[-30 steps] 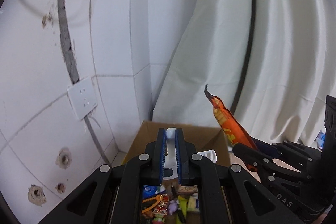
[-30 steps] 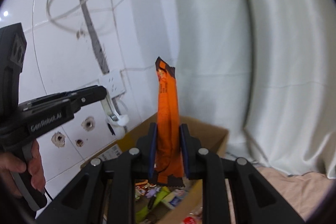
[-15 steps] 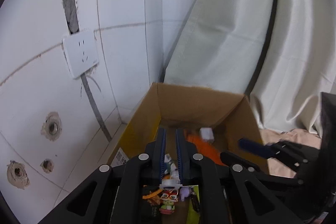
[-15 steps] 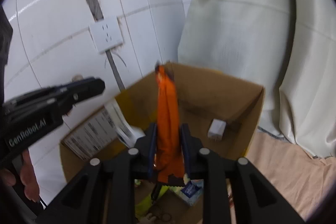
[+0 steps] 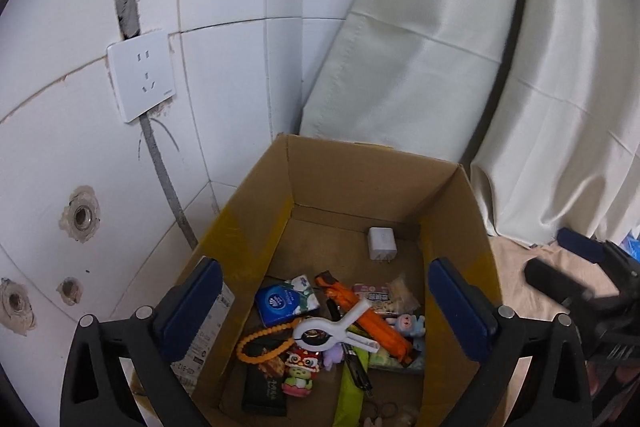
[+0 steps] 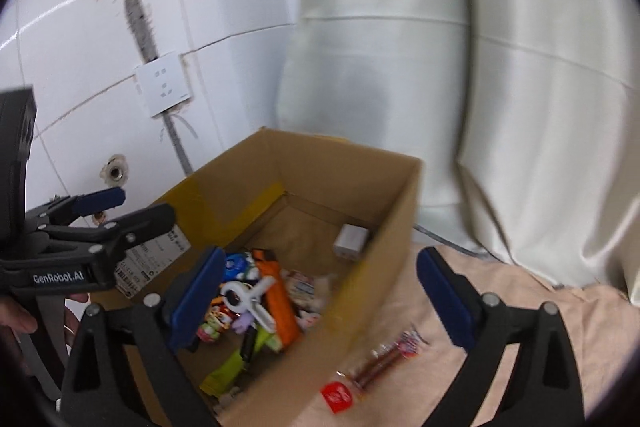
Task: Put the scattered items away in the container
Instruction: 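Open both tools to drop the clip and candy bar into the box, then move the right tool back to the red-wrapped meat stick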
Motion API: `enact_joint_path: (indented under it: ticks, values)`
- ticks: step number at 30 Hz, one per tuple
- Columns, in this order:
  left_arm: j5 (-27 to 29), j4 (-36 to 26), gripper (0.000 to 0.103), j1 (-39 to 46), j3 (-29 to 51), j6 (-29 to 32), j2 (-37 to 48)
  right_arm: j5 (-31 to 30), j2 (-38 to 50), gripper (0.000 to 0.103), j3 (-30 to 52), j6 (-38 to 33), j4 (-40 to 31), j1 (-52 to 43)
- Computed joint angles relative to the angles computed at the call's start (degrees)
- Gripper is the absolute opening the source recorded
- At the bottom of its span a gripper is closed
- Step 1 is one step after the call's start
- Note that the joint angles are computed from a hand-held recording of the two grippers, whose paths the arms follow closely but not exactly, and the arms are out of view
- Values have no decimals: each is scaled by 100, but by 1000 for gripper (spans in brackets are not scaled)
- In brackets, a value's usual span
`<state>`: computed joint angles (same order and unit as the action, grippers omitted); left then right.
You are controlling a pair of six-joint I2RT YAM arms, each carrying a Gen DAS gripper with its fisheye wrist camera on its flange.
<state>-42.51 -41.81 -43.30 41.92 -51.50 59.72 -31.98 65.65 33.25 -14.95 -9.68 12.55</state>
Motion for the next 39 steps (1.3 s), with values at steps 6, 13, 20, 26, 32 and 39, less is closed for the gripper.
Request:
enact_joint_path:
  ticks: [6, 13, 20, 26, 32, 39]
  values:
    - [-70, 184, 103, -434, 406, -266, 745, -808, 431, 102, 331, -592, -700, -1504]
    - [-34, 377, 103, -829, 799, -581, 1775, -668, 958, 102, 237, -1402, -711, -2186]
    - [-108, 332, 103, -1197, 990, -1066, 2350, -133, 1650, 102, -240, -1736, -58, -2164]
    - [-271, 29, 103, -1323, 886, -1437, 2331, 621, 2395, 99, -643, -1002, 1087, -1331]
    - [-510, -75, 103, -1317, 693, -1777, 2179, 1348, 3198, 75, -593, -104, 1899, -414]
    - [-513, -113, 103, -1197, 826, -1742, 2471, 1768, 3726, 70, -468, 511, 2361, 164]
